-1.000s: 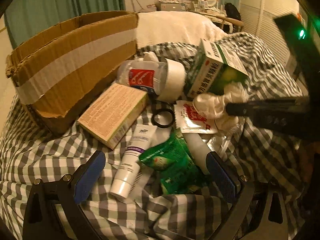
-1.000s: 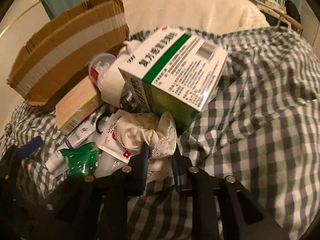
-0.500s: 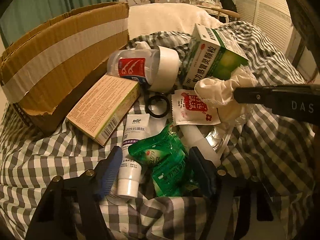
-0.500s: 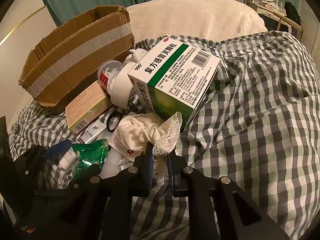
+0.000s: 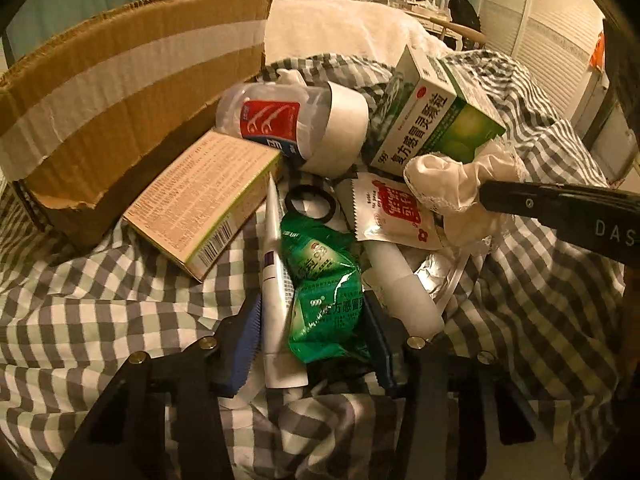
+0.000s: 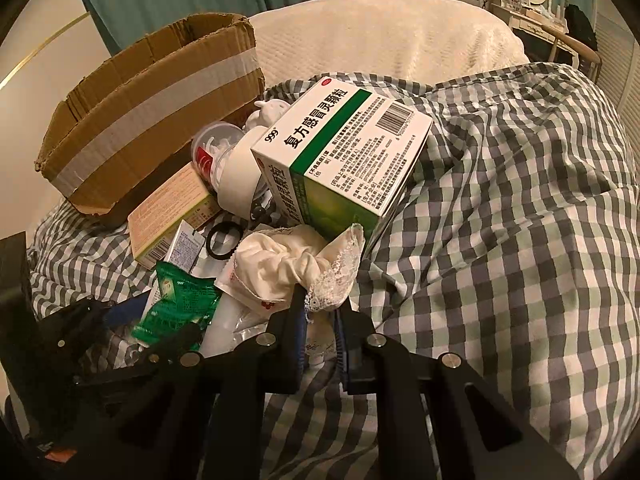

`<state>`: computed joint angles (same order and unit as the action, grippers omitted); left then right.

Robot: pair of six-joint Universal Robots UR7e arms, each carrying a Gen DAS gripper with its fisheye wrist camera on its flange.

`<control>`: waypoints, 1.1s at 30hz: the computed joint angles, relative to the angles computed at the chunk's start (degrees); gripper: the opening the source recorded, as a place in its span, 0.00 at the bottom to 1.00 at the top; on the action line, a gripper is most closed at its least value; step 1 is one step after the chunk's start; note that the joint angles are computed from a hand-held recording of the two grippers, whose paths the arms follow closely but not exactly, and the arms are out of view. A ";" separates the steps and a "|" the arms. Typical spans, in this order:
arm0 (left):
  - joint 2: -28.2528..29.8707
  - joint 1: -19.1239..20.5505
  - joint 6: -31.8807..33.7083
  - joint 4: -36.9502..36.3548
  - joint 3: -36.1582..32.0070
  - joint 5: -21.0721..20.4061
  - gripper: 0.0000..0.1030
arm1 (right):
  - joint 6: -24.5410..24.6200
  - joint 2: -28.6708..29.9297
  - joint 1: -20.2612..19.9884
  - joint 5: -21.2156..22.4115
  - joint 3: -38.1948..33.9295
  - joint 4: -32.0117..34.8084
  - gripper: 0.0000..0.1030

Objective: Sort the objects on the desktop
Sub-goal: 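Grasp the green snack packet with the left tool while the right tool holds the cloth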

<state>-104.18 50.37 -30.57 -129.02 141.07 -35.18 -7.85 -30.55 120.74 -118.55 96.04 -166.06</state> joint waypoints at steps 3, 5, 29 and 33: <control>-1.02 -0.84 -0.80 0.53 -0.04 1.36 0.38 | 0.04 -0.09 0.04 -0.14 0.26 -0.57 0.11; -2.15 -1.30 -0.27 -0.27 0.11 1.67 0.37 | -0.10 -0.39 0.10 -0.18 0.58 -0.82 0.11; -5.94 -1.25 -2.90 4.67 -1.26 -0.28 0.42 | -1.73 -1.98 1.58 -0.89 2.76 -3.67 0.11; -5.98 -1.29 -3.60 5.03 -1.19 -0.30 0.46 | -1.56 -2.26 1.43 -0.65 3.08 -3.53 0.11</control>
<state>-110.16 49.08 -34.17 -123.99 139.88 -35.48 -9.41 -32.81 122.17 -119.20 99.12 -169.59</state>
